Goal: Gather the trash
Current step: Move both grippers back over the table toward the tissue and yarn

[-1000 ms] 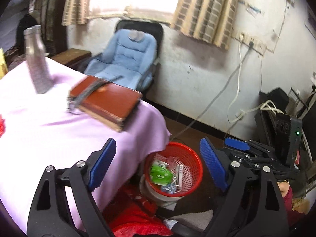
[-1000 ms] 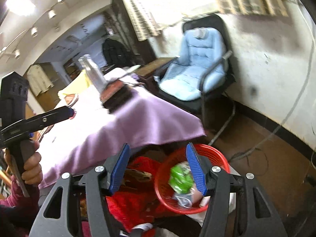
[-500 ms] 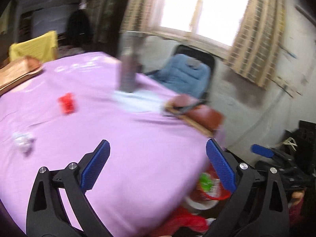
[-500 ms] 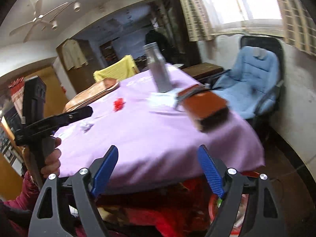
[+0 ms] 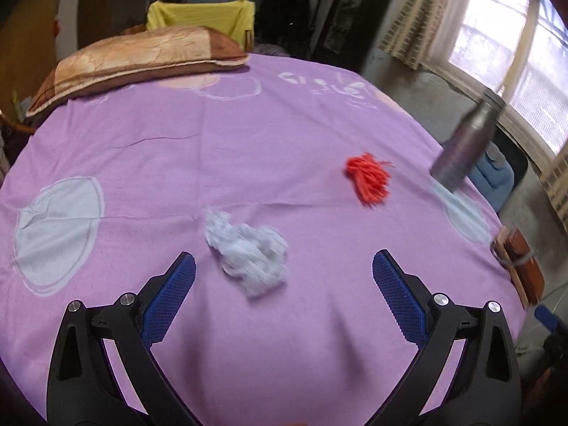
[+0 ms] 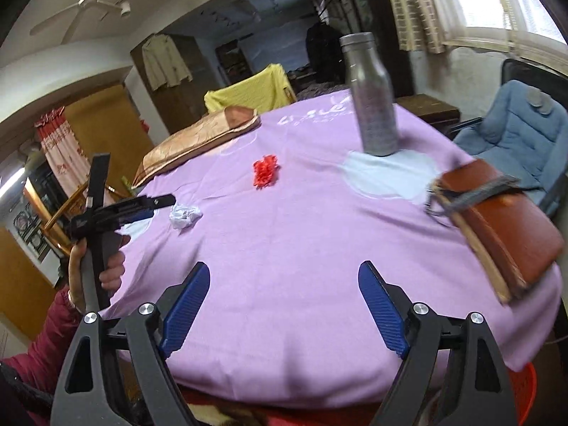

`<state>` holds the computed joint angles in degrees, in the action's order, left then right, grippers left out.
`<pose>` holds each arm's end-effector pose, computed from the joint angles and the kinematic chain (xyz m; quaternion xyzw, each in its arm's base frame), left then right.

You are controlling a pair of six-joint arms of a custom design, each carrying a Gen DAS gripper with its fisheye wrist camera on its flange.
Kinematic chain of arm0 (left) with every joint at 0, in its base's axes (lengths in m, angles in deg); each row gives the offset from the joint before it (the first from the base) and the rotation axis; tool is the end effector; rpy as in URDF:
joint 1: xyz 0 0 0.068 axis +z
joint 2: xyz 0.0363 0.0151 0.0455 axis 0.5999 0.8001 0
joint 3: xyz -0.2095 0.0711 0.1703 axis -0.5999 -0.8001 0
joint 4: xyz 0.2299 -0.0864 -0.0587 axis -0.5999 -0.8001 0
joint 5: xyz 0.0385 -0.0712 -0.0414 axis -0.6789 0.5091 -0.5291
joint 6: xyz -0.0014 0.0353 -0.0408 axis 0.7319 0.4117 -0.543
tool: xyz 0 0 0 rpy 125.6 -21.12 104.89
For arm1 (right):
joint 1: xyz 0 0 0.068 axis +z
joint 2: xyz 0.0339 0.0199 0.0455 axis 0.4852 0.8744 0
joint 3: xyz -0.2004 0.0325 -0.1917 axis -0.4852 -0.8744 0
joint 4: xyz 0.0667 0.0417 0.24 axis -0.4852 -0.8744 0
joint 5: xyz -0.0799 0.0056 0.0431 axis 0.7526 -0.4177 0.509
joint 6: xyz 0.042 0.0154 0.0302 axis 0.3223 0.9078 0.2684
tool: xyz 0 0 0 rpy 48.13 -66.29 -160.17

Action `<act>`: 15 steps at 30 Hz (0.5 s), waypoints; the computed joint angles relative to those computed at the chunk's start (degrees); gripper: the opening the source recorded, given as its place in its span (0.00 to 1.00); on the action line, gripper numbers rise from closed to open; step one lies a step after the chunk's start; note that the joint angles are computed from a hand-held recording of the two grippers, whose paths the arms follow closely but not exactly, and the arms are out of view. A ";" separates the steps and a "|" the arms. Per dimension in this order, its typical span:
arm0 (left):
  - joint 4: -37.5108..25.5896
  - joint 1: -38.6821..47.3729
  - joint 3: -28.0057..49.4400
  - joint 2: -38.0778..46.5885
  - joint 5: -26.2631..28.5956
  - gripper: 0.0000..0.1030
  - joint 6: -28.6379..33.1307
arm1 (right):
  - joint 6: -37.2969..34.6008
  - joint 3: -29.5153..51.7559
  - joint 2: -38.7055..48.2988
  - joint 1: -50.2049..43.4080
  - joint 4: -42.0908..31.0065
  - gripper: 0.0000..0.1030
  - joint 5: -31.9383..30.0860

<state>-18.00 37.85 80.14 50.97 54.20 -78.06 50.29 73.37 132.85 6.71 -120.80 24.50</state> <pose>0.3292 0.0032 0.3677 -0.1053 0.9236 -0.0724 0.3615 0.2736 -0.0840 0.3882 -0.1328 0.8803 0.2557 0.3769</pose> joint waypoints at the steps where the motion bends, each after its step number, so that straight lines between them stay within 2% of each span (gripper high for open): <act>1: -0.02 1.13 0.76 1.23 1.28 0.94 -0.06 | 0.66 0.38 0.39 1.07 0.43 0.82 0.46; 5: 0.87 2.36 2.20 4.84 1.74 0.94 0.81 | 3.72 1.74 1.73 5.94 3.00 0.85 2.68; 10: 2.06 0.24 1.31 5.58 -1.75 0.94 1.95 | 6.71 4.85 5.53 11.33 5.84 0.86 5.27; 15: 4.30 -2.84 -0.94 3.47 -8.24 0.94 4.18 | 10.39 11.80 11.64 16.21 7.10 0.86 6.91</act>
